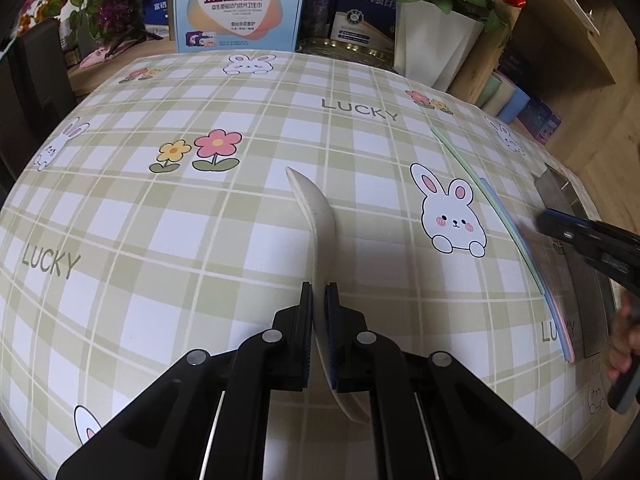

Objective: Organize utensils
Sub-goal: 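Grasp the green chopstick with the right tool while the left tool holds the white spoon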

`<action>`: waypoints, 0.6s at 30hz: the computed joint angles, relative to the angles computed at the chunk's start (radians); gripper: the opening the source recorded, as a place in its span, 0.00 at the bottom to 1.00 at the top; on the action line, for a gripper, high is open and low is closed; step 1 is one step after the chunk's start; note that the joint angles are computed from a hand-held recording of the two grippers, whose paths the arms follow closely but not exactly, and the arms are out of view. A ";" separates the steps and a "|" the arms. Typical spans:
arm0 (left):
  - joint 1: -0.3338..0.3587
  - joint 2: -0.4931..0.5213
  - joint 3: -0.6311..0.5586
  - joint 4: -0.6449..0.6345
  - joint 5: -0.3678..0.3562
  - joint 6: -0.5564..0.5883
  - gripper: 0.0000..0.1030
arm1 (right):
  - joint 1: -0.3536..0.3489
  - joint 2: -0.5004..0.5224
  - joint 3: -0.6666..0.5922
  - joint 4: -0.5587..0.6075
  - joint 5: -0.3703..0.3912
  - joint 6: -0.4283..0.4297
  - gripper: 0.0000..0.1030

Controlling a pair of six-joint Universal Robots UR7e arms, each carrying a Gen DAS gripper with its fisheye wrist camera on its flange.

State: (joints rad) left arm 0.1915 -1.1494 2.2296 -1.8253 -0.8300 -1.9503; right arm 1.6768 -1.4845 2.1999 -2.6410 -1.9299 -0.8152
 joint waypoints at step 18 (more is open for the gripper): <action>-0.023 -0.027 0.065 -0.084 0.038 -0.032 0.06 | 0.042 0.190 -0.072 -0.097 -0.066 0.083 0.12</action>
